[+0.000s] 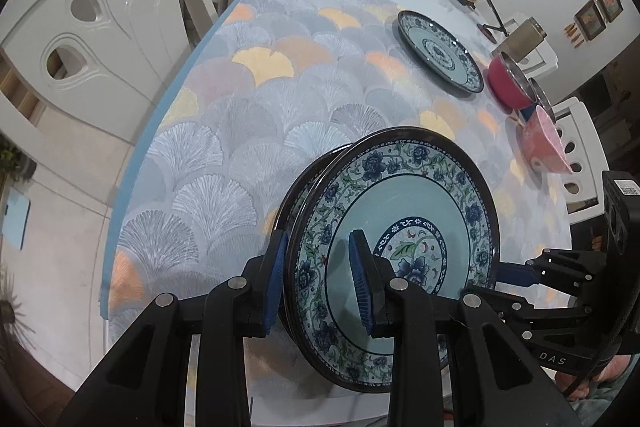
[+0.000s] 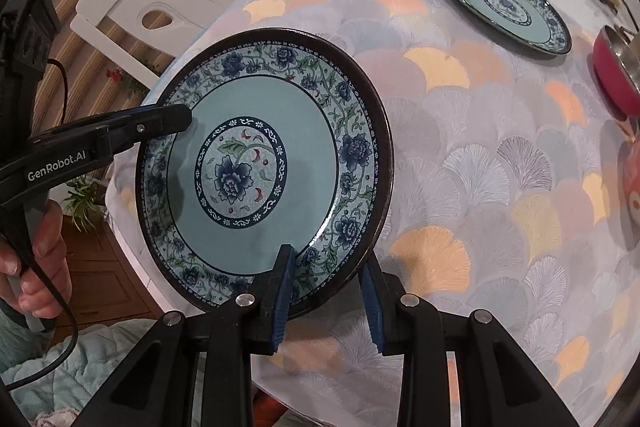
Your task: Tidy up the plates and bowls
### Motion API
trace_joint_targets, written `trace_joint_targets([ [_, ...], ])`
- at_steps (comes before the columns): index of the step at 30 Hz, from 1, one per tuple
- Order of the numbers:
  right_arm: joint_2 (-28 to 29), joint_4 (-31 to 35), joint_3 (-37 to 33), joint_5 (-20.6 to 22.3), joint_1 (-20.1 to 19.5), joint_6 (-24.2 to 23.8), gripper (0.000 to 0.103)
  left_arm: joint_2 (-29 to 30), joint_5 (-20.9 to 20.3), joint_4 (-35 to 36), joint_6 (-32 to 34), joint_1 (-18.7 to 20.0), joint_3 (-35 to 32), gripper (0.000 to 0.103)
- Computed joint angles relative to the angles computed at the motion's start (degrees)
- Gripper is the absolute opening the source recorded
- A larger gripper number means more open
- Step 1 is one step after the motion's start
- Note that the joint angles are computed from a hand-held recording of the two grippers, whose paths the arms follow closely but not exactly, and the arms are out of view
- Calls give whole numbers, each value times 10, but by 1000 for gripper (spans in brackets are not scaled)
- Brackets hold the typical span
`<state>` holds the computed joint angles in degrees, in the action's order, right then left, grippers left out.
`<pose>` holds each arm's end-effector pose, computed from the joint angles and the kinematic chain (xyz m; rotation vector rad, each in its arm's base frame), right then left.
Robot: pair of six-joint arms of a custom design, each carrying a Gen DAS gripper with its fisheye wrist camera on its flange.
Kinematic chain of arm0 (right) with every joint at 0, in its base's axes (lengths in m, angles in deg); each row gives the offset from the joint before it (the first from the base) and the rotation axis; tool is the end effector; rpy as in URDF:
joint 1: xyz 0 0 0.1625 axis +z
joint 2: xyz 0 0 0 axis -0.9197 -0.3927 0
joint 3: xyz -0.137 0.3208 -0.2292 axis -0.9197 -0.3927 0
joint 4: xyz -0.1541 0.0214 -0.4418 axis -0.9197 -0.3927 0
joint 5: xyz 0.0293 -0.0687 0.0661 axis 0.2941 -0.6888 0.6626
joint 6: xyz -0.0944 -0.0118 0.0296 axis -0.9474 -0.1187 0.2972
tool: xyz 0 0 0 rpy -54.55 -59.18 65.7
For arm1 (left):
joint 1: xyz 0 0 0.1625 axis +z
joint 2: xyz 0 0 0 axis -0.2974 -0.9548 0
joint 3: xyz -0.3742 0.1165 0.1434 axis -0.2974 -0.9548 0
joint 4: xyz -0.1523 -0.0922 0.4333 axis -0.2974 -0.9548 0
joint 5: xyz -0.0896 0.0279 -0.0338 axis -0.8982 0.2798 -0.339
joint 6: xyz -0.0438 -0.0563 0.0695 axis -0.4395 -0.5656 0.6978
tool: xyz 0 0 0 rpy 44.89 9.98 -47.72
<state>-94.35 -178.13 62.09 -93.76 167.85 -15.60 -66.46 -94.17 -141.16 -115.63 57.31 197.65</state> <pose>0.1979 -0.5590 0.0907 1.0789 -2.4645 -0.3839 -0.1453 -0.3860 0.1170 -0.3039 2.4882 -0.7494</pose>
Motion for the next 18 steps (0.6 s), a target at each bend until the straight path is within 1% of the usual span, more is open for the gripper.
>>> trace_joint_targets([
  [4,7,-2,0,-4,1,12,31,8,-1,17,-8,2,-6,28],
  [7,10,-2,-2,-4,2,23,31,7,-3,8,-7,4,-4,28],
  [10,15,1,-8,-5,2,34,31,4,-7,9,-7,8,-5,30],
  [13,16,8,-11,-2,-1,42,31,-7,9,43,-28,2,-7,31],
  [18,13,1,-11,9,-2,43,31,-34,11,4,-17,10,7,31],
])
